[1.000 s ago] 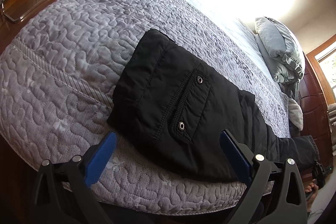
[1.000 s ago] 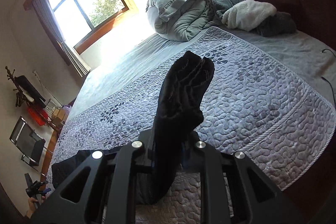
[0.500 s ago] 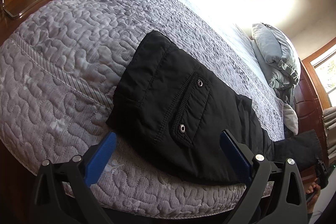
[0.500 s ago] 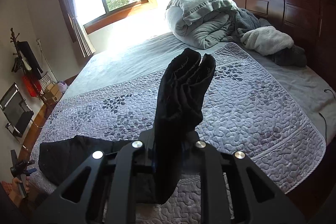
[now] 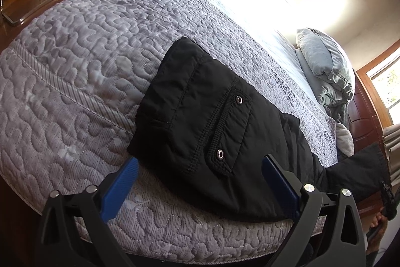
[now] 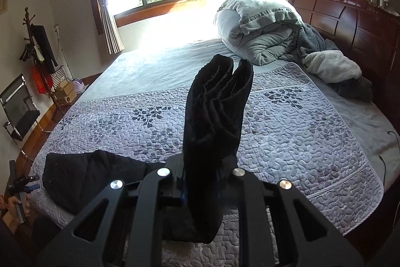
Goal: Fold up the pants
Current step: 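Lift the pant leg hem upward with the right gripper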
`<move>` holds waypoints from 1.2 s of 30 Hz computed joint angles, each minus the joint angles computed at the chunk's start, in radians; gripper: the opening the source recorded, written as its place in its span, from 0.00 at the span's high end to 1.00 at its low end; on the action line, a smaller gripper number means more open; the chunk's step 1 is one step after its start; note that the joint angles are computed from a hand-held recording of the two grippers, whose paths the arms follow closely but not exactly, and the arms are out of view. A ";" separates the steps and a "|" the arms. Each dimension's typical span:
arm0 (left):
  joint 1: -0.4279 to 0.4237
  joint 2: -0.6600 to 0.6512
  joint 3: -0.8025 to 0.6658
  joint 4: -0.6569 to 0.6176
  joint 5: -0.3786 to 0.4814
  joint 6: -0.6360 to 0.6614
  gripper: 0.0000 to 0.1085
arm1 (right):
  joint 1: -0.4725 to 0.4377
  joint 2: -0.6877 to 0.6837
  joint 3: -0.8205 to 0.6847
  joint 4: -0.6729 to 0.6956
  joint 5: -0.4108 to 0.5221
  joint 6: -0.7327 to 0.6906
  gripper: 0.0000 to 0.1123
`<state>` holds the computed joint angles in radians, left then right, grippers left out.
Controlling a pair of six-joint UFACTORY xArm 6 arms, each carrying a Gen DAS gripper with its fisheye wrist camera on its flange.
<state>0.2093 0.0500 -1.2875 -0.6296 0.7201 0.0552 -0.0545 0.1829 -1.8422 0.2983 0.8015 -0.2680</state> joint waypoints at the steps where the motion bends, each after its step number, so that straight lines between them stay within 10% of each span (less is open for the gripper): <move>1: 0.000 0.001 0.002 -0.003 -0.004 0.003 0.09 | 0.008 0.000 0.001 -0.007 -0.001 0.000 0.87; 36: -0.018 0.037 0.023 0.015 -0.039 0.027 0.09 | 0.144 0.026 0.009 -0.102 -0.001 -0.005 0.87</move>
